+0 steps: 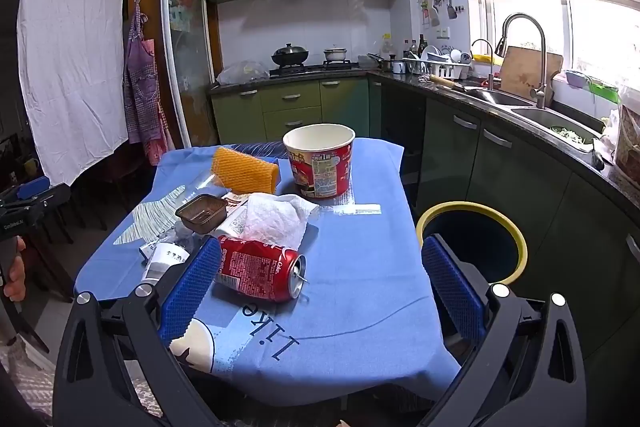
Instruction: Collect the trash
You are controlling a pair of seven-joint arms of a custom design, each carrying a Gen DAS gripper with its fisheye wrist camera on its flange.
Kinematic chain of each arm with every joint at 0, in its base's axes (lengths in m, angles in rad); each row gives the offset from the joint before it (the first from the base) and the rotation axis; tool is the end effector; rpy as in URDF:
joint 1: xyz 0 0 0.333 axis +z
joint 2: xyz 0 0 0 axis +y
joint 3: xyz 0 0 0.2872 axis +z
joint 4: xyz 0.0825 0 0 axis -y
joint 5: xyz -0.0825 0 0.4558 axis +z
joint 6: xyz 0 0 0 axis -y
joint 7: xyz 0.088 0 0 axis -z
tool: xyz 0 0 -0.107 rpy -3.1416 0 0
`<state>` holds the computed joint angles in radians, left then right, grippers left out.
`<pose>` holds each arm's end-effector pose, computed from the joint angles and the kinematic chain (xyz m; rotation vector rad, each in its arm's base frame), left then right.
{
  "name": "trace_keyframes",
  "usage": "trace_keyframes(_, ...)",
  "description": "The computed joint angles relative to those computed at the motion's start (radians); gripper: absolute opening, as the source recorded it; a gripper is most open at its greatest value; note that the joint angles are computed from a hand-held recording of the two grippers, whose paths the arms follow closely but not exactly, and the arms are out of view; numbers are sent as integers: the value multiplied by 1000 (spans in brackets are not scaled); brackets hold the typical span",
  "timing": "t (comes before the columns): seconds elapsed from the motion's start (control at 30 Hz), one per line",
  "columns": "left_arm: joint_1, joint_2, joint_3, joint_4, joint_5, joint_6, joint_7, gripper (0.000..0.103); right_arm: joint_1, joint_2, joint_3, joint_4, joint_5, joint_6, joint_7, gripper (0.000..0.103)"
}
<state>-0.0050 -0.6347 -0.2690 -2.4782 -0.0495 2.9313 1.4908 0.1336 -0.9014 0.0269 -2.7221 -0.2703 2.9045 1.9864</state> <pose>0.4768 -0.1466 0.5867 -1.4171 1.7245 -0.9887 0.4153 0.0842 0.5682 -1.5084 1.5506 -0.8521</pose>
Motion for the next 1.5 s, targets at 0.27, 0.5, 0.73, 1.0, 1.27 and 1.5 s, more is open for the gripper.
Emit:
trace_keyframes(0.27, 2, -9, -9, -3, 4, -5, -11, 97, 2, 3, -3, 1, 3, 1, -5, 99)
trace_keyframes(0.5, 1, -9, -10, 1, 9, -11, -16, 97, -1, 9, 5, 4, 4, 1, 4, 99)
trace_keyframes(0.73, -2, -12, -9, -15, 11, 2, -13, 97, 1, 9, 3, 5, 3, -2, 4, 99)
trace_keyframes(1.0, -7, -12, -4, -17, 9, 4, -9, 97, 1, 17, 5, 5, 1, 4, 10, 99)
trace_keyframes(1.27, -5, -13, -8, -20, 7, 6, -9, 97, 0, 27, 10, -2, -2, 19, 19, 99)
trace_keyframes(1.5, -5, -13, -8, -20, 7, 7, -8, 97, 0, 32, 9, -2, -5, 20, 23, 99)
